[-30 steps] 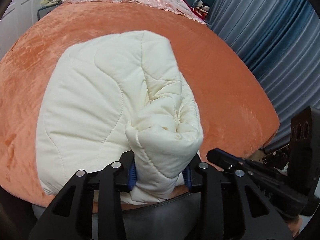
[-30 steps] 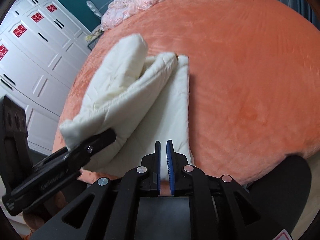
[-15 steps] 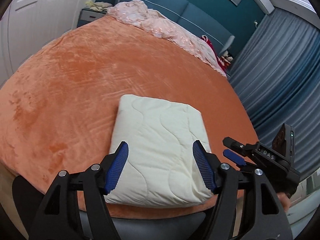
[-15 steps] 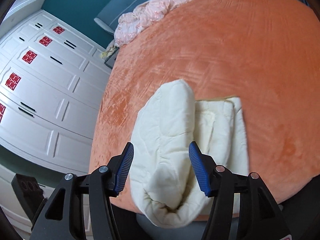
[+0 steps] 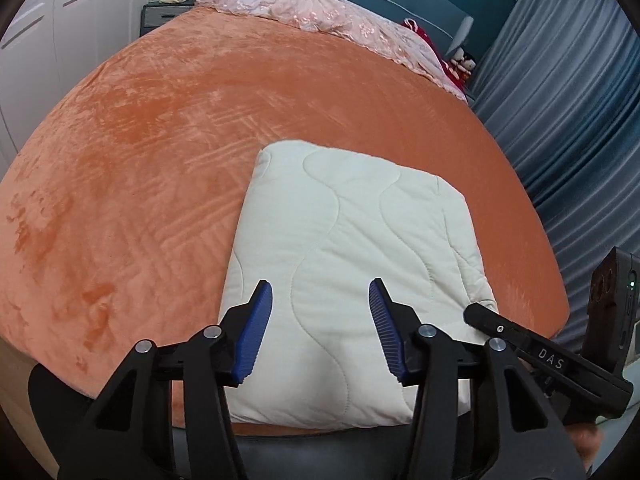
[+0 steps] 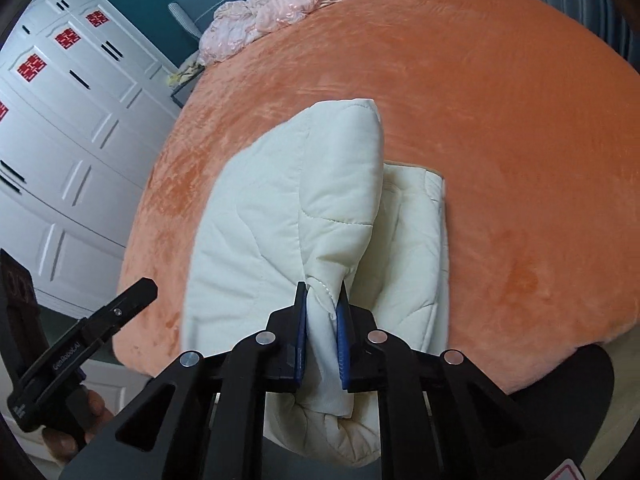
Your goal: Fold large clothes
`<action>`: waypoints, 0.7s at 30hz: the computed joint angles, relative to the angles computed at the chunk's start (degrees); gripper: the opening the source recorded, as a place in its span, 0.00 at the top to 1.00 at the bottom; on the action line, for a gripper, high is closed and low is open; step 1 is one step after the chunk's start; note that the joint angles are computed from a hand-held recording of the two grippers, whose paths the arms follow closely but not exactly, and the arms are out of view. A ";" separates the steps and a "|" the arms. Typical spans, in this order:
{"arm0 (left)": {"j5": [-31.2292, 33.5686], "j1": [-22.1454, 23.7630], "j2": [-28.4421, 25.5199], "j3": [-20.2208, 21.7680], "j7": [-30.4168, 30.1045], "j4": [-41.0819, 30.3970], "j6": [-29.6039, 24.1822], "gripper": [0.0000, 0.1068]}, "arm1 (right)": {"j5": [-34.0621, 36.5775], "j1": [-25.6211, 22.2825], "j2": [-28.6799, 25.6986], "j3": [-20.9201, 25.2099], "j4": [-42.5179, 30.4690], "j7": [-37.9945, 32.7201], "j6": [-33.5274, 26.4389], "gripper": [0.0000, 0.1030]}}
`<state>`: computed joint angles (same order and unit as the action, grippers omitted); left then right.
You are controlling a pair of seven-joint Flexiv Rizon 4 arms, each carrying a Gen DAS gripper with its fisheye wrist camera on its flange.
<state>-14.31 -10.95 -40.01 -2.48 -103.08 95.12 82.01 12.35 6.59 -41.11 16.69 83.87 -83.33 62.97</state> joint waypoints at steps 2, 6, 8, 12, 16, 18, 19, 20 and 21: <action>0.93 -2.10 -1.71 1.66 -0.68 -2.35 -3.07 0.56 | -0.39 -0.07 -0.34 -1.12 1.33 0.73 -0.20 0.89; 3.17 -5.20 -4.38 4.59 -3.30 -6.10 -7.96 0.57 | -0.92 -0.54 -1.74 -1.41 2.25 0.69 0.28 0.88; 5.62 -7.46 -5.45 7.53 -5.94 -7.94 -9.94 0.57 | -1.10 -0.69 -2.63 -1.18 2.23 0.60 0.31 0.88; 8.83 -8.47 -6.83 8.99 -9.14 -10.04 -12.42 0.57 | -2.59 0.16 -4.01 -1.84 2.51 1.46 1.30 0.87; 11.97 -9.39 -8.19 10.24 -11.73 -12.15 -14.48 0.57 | -3.16 -0.04 -5.52 -1.48 1.64 2.19 1.08 0.85; 13.25 -9.66 -8.79 10.61 -12.89 -13.16 -15.32 0.57 | -3.49 0.19 -6.20 -1.48 0.88 2.74 0.90 0.83; 13.93 -9.84 -9.10 10.85 -13.43 -13.66 -15.75 0.57 | -3.72 0.43 -6.52 -1.59 0.61 3.06 0.95 0.83; 14.53 -9.86 -9.31 10.94 -13.81 -13.98 -16.00 0.57 | -3.87 0.23 -6.89 -1.51 0.24 3.00 0.78 0.83; 15.11 -9.98 -9.54 11.10 -14.27 -14.36 -16.28 0.57 | -3.93 0.18 -7.15 -1.46 0.05 3.07 0.86 0.83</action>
<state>0.80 -20.92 -49.56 8.62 -117.34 80.76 65.73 8.42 6.78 -48.26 15.23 83.92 -80.25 63.83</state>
